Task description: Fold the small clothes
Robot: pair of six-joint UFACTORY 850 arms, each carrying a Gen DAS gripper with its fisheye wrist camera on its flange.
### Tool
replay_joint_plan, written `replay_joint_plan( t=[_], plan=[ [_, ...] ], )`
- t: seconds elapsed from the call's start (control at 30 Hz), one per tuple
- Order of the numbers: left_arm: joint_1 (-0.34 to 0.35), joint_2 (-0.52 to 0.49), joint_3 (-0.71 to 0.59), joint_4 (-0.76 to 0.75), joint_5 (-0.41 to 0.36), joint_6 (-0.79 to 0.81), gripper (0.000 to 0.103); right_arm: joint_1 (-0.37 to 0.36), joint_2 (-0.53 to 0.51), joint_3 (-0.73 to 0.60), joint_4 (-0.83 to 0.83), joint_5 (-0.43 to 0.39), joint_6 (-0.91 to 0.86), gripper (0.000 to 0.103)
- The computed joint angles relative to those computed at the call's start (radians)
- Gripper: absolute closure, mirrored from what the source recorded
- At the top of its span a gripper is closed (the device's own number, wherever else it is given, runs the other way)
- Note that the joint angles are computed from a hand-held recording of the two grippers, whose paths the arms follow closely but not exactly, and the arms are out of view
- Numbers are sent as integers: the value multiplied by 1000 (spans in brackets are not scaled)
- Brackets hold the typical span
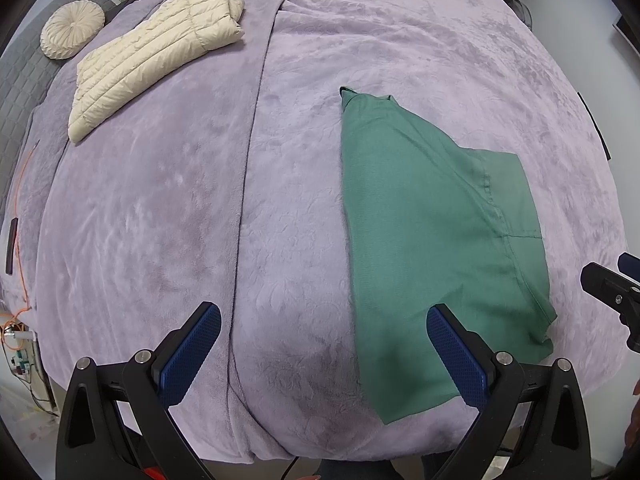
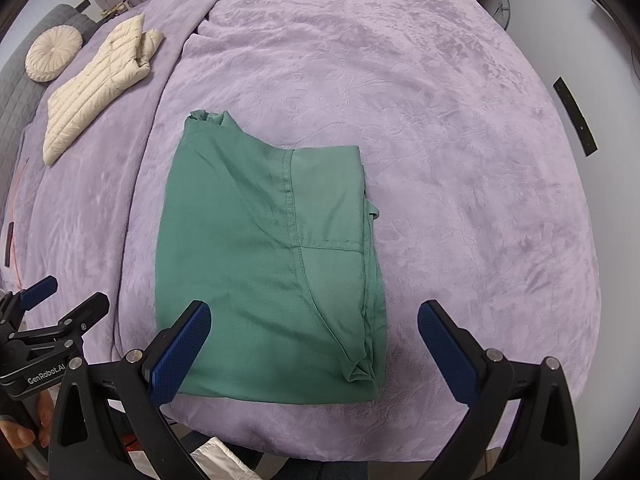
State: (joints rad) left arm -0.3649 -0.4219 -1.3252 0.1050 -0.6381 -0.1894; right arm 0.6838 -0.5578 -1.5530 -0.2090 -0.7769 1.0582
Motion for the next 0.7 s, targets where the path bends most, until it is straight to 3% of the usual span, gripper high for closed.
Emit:
replay_joint_plan(
  t=[0.7],
  plan=[
    [2, -10, -13, 7, -12, 13, 0, 1, -7, -10, 2, -8, -2, 0]
  ],
)
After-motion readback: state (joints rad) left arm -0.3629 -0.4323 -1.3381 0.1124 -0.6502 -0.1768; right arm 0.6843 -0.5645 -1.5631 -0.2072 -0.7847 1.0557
